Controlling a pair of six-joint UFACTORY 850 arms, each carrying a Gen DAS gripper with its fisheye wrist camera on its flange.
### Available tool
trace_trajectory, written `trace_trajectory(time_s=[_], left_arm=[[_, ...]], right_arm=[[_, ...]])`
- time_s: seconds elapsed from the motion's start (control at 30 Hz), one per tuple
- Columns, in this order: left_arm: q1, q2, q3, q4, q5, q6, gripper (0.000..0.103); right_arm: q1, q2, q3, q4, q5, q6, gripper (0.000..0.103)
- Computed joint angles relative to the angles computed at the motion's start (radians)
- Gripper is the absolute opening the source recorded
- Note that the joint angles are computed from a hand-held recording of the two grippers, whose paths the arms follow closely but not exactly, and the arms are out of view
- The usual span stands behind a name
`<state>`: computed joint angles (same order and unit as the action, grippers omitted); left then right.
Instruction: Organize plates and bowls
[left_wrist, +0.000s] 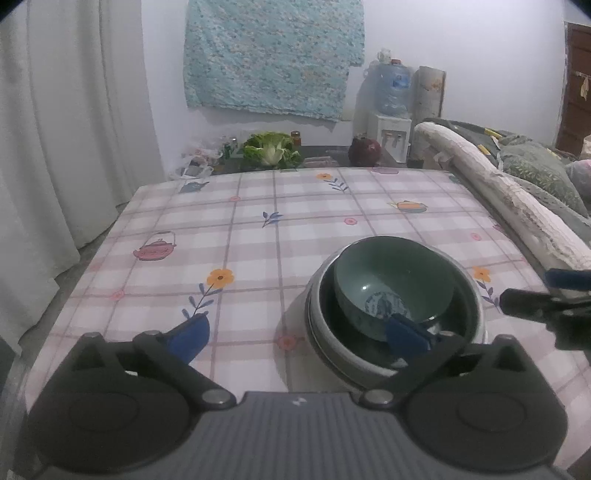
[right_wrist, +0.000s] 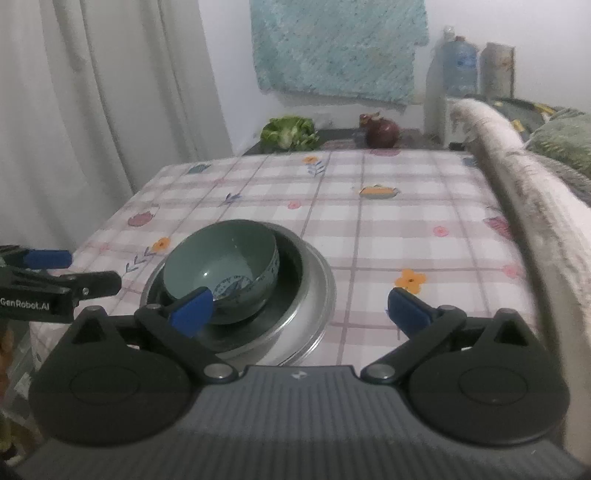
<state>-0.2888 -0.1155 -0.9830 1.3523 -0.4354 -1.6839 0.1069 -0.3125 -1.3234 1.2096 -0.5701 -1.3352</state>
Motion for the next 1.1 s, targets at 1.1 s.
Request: trace_trajectory(time_s=[1.1], left_arm=[[-0.006,0.012,-0.016,-0.416,-0.106,0.300,0.103]], right_arm=[[0.150,0.120,0.100,-0.677,0.142,0.732,0.102]])
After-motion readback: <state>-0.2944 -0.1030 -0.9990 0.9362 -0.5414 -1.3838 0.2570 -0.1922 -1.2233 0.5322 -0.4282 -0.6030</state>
